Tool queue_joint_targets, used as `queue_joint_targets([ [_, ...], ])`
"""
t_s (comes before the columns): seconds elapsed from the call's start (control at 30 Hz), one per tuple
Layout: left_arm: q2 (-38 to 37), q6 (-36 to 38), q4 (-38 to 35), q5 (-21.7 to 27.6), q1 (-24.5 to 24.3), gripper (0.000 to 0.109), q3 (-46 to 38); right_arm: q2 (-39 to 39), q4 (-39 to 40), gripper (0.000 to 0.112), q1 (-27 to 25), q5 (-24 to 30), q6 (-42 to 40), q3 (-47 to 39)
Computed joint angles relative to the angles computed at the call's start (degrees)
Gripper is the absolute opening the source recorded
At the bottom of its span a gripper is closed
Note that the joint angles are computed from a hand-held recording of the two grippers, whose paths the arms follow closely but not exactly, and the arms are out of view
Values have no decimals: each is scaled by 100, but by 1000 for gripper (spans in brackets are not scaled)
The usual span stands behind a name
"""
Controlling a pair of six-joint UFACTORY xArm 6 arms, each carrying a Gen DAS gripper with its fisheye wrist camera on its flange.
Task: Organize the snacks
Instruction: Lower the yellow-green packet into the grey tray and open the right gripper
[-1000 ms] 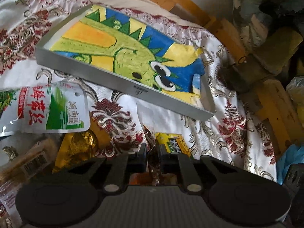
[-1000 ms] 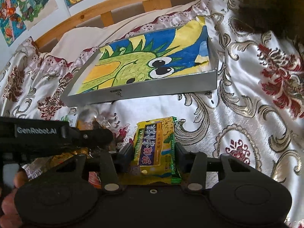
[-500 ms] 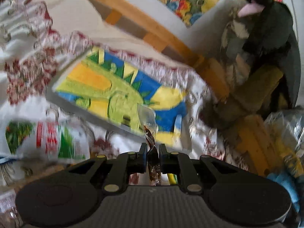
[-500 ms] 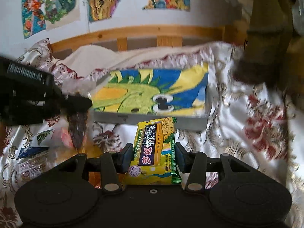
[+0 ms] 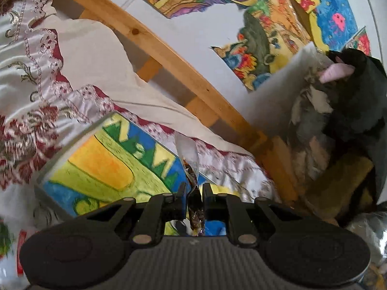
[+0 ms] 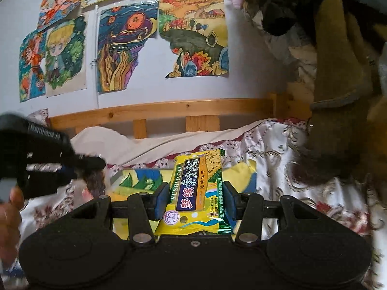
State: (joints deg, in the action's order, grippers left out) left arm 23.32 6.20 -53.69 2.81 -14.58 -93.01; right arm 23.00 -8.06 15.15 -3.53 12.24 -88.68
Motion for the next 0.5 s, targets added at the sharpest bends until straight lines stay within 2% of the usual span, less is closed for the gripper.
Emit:
queue_joint_targets([
  [0.07, 231, -144, 118, -71, 83, 13, -151, 432, -74, 49, 40, 218, 128, -581],
  [0.2, 579, -158, -95, -17, 224, 13, -379, 1194, 491, 49, 185, 843, -323, -1622],
  [0.3, 763, -395, 123, 38, 295, 13, -448, 1550, 768, 49, 253, 1448, -656, -2159],
  [0.37, 852, -557, 286, 67, 329, 13, -498, 1720, 705, 49, 276, 1767, -673, -2397],
  [0.5, 997, -458, 165, 164, 356, 13, -672, 1898, 553, 49, 316, 2127, -553, -2622],
])
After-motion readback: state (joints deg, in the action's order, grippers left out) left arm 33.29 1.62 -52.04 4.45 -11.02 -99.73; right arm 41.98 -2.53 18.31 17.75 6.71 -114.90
